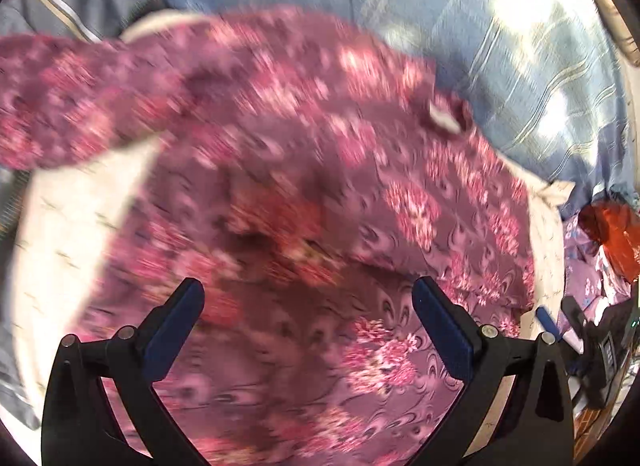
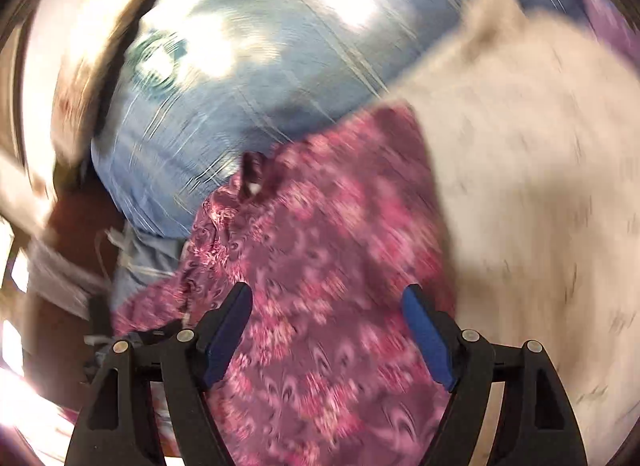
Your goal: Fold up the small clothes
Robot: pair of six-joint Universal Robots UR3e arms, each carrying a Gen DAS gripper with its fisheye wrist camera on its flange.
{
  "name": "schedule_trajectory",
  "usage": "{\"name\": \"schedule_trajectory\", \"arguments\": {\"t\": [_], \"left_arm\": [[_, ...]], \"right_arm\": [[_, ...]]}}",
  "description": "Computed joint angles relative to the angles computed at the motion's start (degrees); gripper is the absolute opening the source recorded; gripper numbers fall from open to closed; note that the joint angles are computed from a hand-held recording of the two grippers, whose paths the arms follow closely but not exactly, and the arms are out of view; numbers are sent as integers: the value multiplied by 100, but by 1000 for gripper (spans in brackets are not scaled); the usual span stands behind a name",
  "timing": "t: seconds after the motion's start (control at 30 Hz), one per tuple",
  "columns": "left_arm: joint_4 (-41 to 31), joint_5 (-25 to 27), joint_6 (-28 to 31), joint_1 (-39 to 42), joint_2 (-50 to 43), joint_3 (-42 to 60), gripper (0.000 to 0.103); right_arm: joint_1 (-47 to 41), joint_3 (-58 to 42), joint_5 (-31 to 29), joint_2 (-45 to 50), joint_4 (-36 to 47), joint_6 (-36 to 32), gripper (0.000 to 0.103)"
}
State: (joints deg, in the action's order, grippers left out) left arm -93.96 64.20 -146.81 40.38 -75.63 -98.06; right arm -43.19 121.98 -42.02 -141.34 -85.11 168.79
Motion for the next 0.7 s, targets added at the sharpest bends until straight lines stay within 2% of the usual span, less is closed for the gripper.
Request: {"name": "schedule_trajectory", "arguments": {"t": [0.03, 0.07, 0.13, 0.17, 0.23, 0.27, 0.3, 0.33, 0.37, 0.43, 0.5, 0.53, 0.57, 0.6, 0.63, 0.7], "left_arm": [[202, 78, -218, -176, -80, -101, 103], [425, 156, -455, -349, -229, -158, 103], [809, 341, -918, -645, -532, -175, 103], [988, 395, -1074, -729, -616, -194, 103], [1364, 387, -1426, -870, -736, -146, 103], [1463, 340, -1535, -912, -799, -80, 102], [1591, 303, -1679, -965, -867, 11, 91], [1710, 332, -1828, -1036, -933, 122, 84], [1757, 366, -1946, -1098, -1029, 308, 73], [2061, 592, -2198, -1190, -1094, 350, 73], [2483, 1258, -2409, -1439, -1250, 284, 73], [2540, 1434, -2411, -1491, -1362, 272, 73], [2528, 1387, -2318, -1434, -1404, 154, 76], [2686, 1303, -2239, -1388, -1280, -17, 76], [2656, 1289, -2107, -1359, -1141, -68, 76], [2289, 1068, -1742, -1144, -848, -56, 76]], "right_arm": [[-387, -31, 124, -115, 681, -466, 79], [-565, 108, 211, -82, 883, -646, 79], [-632, 563, 361, 59, 474, -513, 79], [-542, 841, 497, 173, -71, -240, 78], [-90, 1246, 414, 642, -1792, 797, 70], [83, 1314, 337, 916, -2415, 1209, 53], [217, 1242, 374, 1228, -2696, 1343, 6], [283, 1103, 493, 1440, -2658, 1263, 8], [308, 1053, 620, 1432, -2675, 1280, 5], [394, 885, 602, 1226, -2618, 1199, 5], [474, 901, 269, 1165, -2646, 1196, 5], [559, 944, -71, 1299, -2709, 1252, 5], [600, 952, -289, 1439, -2709, 1235, 7], [401, 1113, -217, 1382, -2383, 969, 6], [89, 1100, -11, 1086, -1701, 607, 6], [0, 596, -186, 826, -716, 196, 17]]}}
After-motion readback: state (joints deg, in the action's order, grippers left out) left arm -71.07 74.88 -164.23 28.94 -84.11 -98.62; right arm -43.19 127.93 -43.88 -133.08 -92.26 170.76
